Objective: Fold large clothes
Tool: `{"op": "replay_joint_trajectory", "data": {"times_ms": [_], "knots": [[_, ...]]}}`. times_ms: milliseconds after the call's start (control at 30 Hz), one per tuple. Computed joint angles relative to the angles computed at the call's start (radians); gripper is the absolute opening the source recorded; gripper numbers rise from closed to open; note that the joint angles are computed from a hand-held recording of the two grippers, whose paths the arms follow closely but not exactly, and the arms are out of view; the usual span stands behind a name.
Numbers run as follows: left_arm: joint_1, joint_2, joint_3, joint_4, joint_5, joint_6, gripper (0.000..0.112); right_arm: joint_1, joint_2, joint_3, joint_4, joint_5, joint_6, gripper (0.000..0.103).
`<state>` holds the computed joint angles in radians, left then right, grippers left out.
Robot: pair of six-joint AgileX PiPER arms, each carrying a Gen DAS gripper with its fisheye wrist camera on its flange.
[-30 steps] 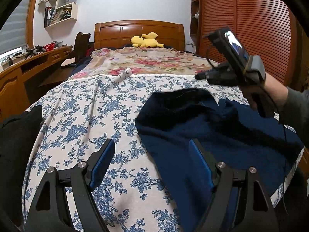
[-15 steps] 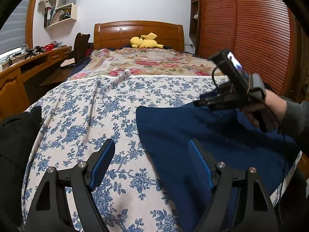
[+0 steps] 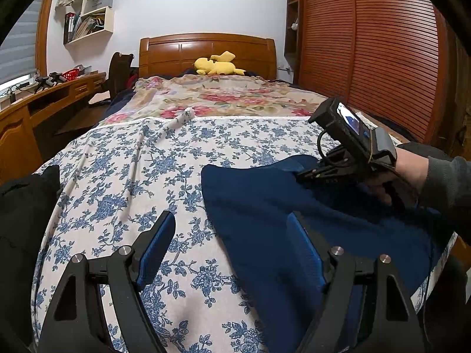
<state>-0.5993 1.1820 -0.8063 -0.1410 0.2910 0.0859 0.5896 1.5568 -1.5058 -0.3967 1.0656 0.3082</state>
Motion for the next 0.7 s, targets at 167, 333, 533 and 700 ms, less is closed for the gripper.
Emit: {"op": "replay_joint_trajectory", "data": {"times_ms": [167, 333, 533, 700], "knots": [[-0.016, -0.007, -0.001, 0.039, -0.003, -0.043, 0.079, 0.038, 0.019, -0.084, -0.149, -0.033, 0.097, 0.002], [-0.034, -0.010, -0.007, 0.074, -0.002, -0.081, 0.079, 0.078, 0.123, -0.236, -0.207, 0.008, 0.092, 0.002], [-0.074, -0.014, -0.028, 0.088, -0.004, -0.107, 0.079, 0.038, 0.107, -0.244, -0.142, 0.019, 0.108, 0.022], [-0.157, 0.015, -0.070, 0.161, -0.014, -0.206, 0.079, 0.002, -0.056, -0.122, -0.164, 0.048, 0.138, 0.045]]}}
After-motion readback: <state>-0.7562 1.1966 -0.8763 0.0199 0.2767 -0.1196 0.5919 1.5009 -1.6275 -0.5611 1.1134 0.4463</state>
